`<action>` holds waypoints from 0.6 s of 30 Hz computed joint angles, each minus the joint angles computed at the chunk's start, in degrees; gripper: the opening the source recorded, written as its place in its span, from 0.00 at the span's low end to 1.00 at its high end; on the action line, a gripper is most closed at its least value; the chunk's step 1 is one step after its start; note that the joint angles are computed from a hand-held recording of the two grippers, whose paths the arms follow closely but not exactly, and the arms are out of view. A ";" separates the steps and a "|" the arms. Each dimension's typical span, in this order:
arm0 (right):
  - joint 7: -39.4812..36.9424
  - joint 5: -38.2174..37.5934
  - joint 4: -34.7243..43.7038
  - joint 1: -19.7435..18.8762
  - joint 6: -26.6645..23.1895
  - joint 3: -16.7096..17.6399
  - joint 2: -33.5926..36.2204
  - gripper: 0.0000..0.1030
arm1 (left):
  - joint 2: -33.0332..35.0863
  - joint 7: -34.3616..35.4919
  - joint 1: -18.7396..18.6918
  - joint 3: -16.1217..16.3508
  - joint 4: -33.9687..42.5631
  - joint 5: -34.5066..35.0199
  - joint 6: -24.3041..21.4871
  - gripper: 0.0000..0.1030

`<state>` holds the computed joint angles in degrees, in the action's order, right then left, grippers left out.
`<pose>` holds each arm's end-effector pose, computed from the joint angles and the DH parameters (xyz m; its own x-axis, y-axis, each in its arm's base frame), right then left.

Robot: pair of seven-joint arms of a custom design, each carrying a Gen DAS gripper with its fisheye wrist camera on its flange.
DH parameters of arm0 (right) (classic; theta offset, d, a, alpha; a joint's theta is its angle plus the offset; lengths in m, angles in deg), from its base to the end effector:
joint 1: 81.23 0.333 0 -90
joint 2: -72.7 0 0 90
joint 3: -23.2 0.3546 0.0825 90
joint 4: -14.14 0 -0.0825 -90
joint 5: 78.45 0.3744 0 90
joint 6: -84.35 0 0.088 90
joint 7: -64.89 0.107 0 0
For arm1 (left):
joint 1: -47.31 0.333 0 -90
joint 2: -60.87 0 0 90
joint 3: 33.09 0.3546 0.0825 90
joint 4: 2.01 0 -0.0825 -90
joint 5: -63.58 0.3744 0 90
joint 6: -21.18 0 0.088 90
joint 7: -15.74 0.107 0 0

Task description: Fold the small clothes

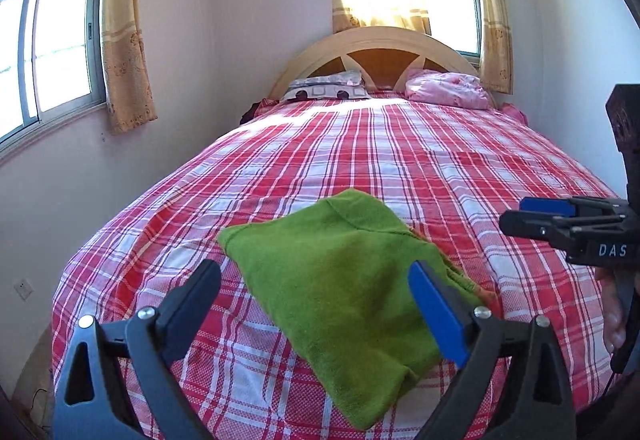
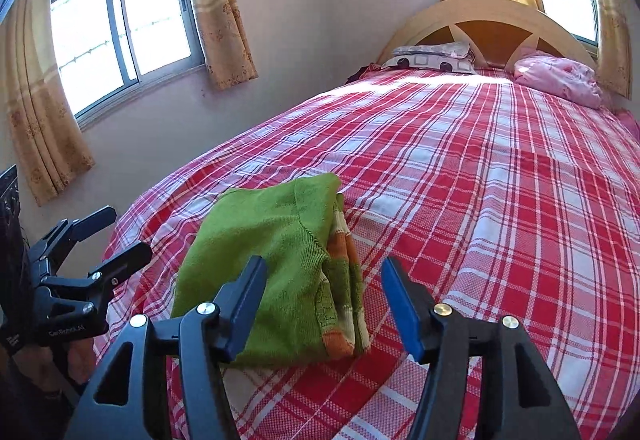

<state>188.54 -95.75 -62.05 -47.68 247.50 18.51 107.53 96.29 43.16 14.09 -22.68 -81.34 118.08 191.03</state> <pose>0.6711 0.4111 0.5215 0.2650 -0.9541 -0.1397 -0.6095 -0.0535 -0.7910 0.6721 -0.3870 0.4769 -0.2302 -0.9720 -0.0464 -0.4588 0.1505 -0.8757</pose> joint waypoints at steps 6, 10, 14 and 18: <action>3.59 -3.49 -3.71 2.44 2.04 -2.80 -2.77 0.60 | -1.16 -4.10 -1.71 2.19 -0.54 3.79 0.81 0.95; 4.01 -4.66 -4.36 2.58 2.13 -2.39 -3.47 0.60 | -1.56 -6.78 -1.85 2.23 -0.47 6.68 0.69 0.97; 4.61 -5.97 -4.54 3.13 2.23 -2.59 -3.70 0.60 | -1.76 -8.15 -1.05 1.12 -0.34 8.40 0.15 0.97; 4.54 -6.68 -5.14 3.21 2.53 -2.26 -3.99 0.60 | -1.86 -9.48 -0.33 0.31 -0.28 9.77 0.04 0.97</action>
<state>193.08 -102.43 -67.19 -44.48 250.04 16.26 103.54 94.43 33.69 13.76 -22.37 -81.62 127.85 191.06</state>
